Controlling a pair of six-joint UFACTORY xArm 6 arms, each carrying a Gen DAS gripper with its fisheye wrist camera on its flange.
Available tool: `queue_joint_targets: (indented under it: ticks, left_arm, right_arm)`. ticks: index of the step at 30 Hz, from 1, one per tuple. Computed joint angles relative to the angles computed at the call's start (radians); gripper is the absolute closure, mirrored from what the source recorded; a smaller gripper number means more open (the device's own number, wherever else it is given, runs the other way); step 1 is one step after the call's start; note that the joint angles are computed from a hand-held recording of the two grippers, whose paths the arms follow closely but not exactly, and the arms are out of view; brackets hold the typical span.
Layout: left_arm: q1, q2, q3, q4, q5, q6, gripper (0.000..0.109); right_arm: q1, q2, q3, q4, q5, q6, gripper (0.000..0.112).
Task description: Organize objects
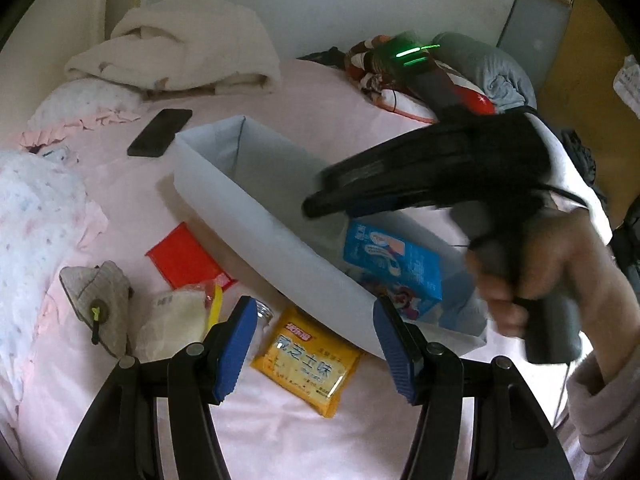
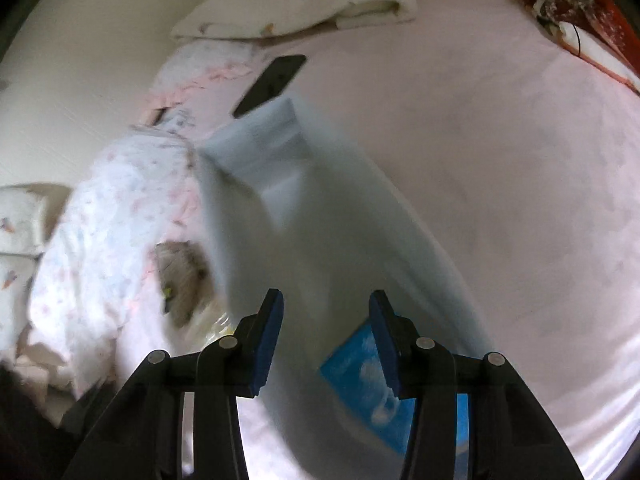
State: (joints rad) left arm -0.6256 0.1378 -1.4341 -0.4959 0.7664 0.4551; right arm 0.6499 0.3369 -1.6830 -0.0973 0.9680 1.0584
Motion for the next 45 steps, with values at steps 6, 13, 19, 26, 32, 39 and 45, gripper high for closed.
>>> queue_joint_targets:
  ticks: [6,13,19,26,32,39,45]
  left_arm:
    - [-0.016,-0.032,0.045,0.042,-0.052,0.013,0.051]
    - [-0.020,-0.036,0.054,0.056,-0.045,0.001,0.051]
    - [-0.015,-0.045,0.061,0.026,-0.056,0.019,0.051]
    - [0.017,-0.095,0.140,0.006,-0.143,0.057,0.051]
    - [0.074,-0.147,0.230,-0.044,-0.184,0.111,0.051]
    - [0.098,-0.131,0.276,-0.011,-0.178,0.053,0.051]
    - [0.081,-0.084,0.310,0.013,-0.246,0.040,0.051]
  right_arm:
    - [0.026,0.270,-0.484,-0.011,0.492,-0.179,0.066]
    - [0.029,0.493,-0.868,0.036,0.928,-0.231,0.066]
    - [0.044,0.334,-0.622,0.018,0.747,-0.195,0.066]
    - [0.196,-0.027,-0.119,-0.413,0.209,0.025,0.067]
    - [0.292,-0.192,0.190,-0.655,-0.114,0.273,0.067]
    - [0.412,-0.162,0.271,-0.797,-0.095,0.409,0.066]
    - [0.381,-0.126,0.326,-0.747,-0.183,0.416,0.066]
